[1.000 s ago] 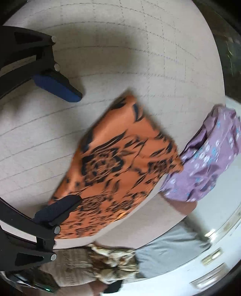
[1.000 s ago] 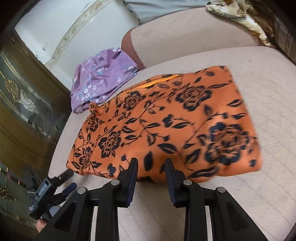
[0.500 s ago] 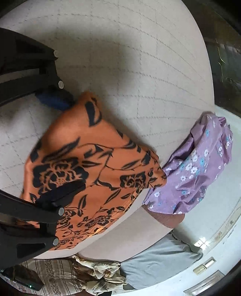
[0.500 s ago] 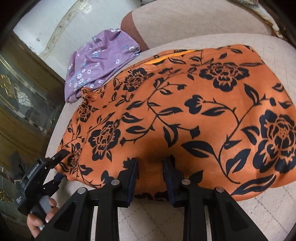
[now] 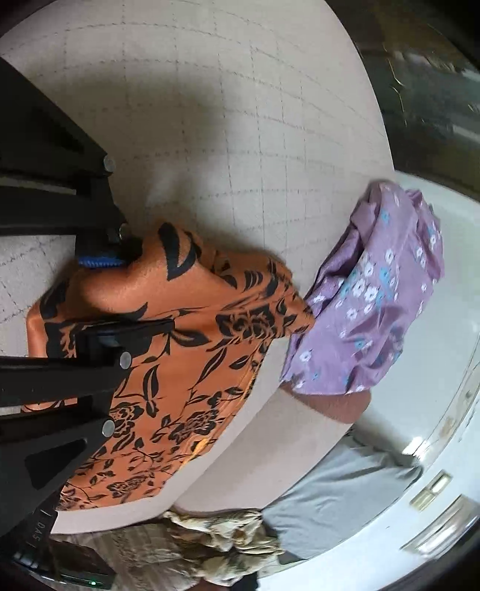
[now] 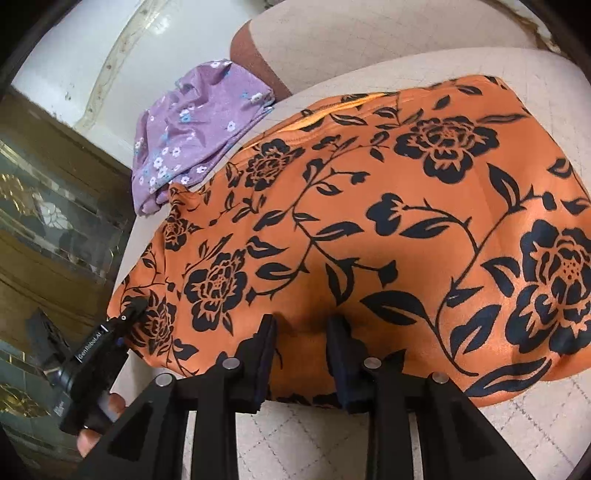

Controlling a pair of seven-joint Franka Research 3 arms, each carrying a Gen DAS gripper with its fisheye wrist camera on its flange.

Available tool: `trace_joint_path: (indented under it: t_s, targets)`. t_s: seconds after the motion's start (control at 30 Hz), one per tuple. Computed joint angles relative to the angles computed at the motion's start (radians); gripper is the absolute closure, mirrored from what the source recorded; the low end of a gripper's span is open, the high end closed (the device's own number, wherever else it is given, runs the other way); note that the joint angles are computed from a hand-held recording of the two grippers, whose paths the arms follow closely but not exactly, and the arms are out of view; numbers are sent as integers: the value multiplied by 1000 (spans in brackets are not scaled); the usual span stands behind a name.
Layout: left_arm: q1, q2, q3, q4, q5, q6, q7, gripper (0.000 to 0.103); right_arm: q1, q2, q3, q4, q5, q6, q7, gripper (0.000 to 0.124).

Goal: Fold small clothes

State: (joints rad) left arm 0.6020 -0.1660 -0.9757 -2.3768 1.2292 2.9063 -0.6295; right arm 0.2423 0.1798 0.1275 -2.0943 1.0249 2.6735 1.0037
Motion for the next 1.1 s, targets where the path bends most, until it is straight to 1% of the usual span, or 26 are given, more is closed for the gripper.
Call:
trace_joint_path:
  t_s: [0.03, 0.1, 0.17, 0.2, 0.23, 0.3, 0.4, 0.47, 0.5, 0.53, 0.57, 0.6, 0.77, 0.87, 0.93, 1.0, 1.1]
  targets:
    - [-12, 11, 5, 6, 6, -20, 4, 80, -2, 7, -2, 5, -4, -15, 12, 93]
    - [-28, 19, 19, 13, 48, -29, -24, 80, -6, 5, -1, 3, 6, -22, 5, 93]
    - [-51, 19, 39, 17, 71, -34, -25, 84, -2, -2, -3, -1, -15, -24, 16, 93]
    - [-74, 15, 49, 19, 43, -59, 17, 84, -6, 1, -6, 2, -13, -30, 11, 93]
    - [-91, 11, 56, 21, 41, -77, 30, 85, -8, -1, -6, 2, -9, -35, 12, 93]
    - [-125, 1, 56, 39, 69, -135, 61, 86, -14, -5, -6, 4, 11, -49, 7, 91]
    - [-171, 3, 59, 71, 135, -185, 106, 86, -29, -24, -7, 5, 88, -72, -56, 90]
    - [-201, 11, 61, 91, 181, -211, 129, 87, -43, -36, -11, 10, 167, -105, -119, 90]
    - [-218, 18, 61, 100, 197, -226, 151, 87, -45, -37, -15, 14, 186, -120, -130, 88]
    - [-235, 32, 57, 115, 219, -246, 176, 87, -50, -37, -21, 20, 208, -145, -142, 85]
    - [-251, 43, 59, 123, 235, -255, 190, 87, -57, -31, -26, 32, 225, -183, -151, 70]
    - [-269, 65, 57, 137, 262, -265, 210, 87, -59, -27, -30, 40, 235, -200, -154, 55]
    - [-356, 153, 71, 189, 327, -313, 298, 88, -89, 1, -40, 89, 340, -307, -221, 53]
    - [-407, 204, 92, 222, 344, -320, 351, 88, -102, 36, -40, 138, 372, -350, -232, 49]
    - [-445, 248, 106, 249, 354, -337, 397, 88, -107, 65, -37, 177, 388, -353, -234, 46]
    - [-483, 289, 122, 271, 354, -346, 451, 88, -110, 103, -34, 224, 362, -347, -196, 43]
    - [-541, 338, 148, 299, 348, -374, 527, 88, -131, 200, -24, 327, 297, -406, -91, 43]
